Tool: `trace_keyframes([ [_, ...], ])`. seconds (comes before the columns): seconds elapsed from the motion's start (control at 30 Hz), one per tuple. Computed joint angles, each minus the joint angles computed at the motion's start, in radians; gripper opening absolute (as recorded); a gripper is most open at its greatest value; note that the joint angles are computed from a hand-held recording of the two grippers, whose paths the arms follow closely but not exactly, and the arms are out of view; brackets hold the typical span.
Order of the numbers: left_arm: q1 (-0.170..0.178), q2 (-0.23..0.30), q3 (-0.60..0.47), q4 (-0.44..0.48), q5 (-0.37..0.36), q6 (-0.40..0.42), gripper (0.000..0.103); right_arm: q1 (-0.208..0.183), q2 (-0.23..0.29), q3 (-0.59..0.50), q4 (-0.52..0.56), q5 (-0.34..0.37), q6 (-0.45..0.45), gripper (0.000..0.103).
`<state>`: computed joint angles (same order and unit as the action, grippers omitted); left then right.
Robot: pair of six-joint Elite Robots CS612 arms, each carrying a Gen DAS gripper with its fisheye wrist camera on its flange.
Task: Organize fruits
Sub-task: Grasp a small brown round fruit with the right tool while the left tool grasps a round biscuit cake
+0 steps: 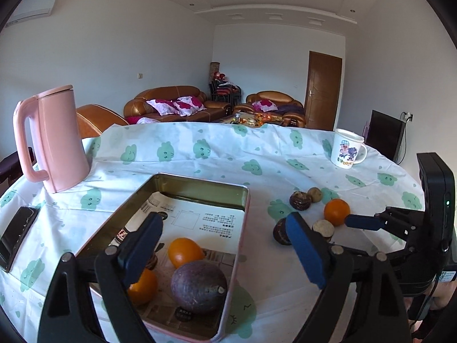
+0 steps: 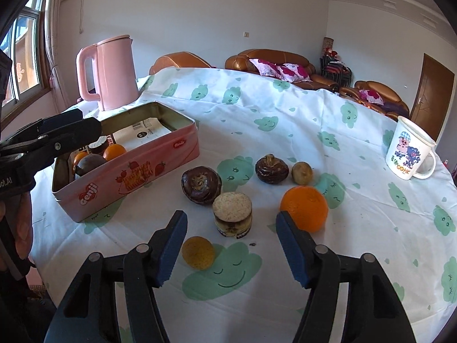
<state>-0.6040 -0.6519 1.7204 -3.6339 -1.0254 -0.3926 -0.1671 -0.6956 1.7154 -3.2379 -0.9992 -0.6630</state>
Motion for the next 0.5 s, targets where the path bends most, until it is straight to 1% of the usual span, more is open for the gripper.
trace_keyframes([
  [0.07, 0.0, 0.0, -0.001, 0.001, 0.002, -0.005, 0.09, -0.001, -0.006, 0.011, 0.021, 0.002, -0.022, 0.064],
  [0.13, 0.002, 0.001, -0.004, 0.011, -0.006, -0.023, 0.09, 0.004, -0.008, 0.015, 0.048, -0.017, -0.05, 0.062],
  [0.17, 0.004, 0.002, -0.006, 0.018, -0.015, -0.027, 0.09, 0.007, -0.006, 0.012, 0.065, -0.029, -0.06, 0.055],
  [0.2, 0.004, 0.002, -0.008, 0.024, -0.021, -0.027, 0.09, 0.01, -0.004, 0.005, 0.096, -0.039, -0.074, 0.045],
  [0.23, 0.003, 0.004, -0.011, 0.025, -0.021, -0.024, 0.09, 0.008, -0.004, -0.001, 0.131, -0.03, -0.083, 0.041],
  [0.27, 0.002, 0.005, -0.013, 0.024, -0.024, -0.018, 0.09, 0.006, -0.005, -0.007, 0.151, -0.023, -0.078, 0.032],
  [0.3, 0.001, 0.005, -0.015, 0.025, -0.03, -0.008, 0.09, 0.006, -0.003, -0.009, 0.145, -0.024, -0.067, 0.027],
  [0.37, -0.002, 0.007, -0.024, 0.031, -0.039, 0.012, 0.09, -0.002, -0.001, -0.008, 0.128, 0.001, -0.05, 0.027],
  [0.4, -0.004, 0.009, -0.029, 0.032, -0.047, 0.025, 0.088, -0.008, 0.001, -0.008, 0.111, 0.014, -0.029, 0.027],
  [0.43, -0.005, 0.011, -0.036, 0.037, -0.059, 0.04, 0.084, -0.012, 0.004, -0.005, 0.076, 0.012, -0.002, 0.027],
  [0.5, -0.006, 0.016, -0.057, 0.062, -0.097, 0.063, 0.081, -0.017, 0.012, -0.001, -0.019, -0.02, 0.056, 0.027],
])
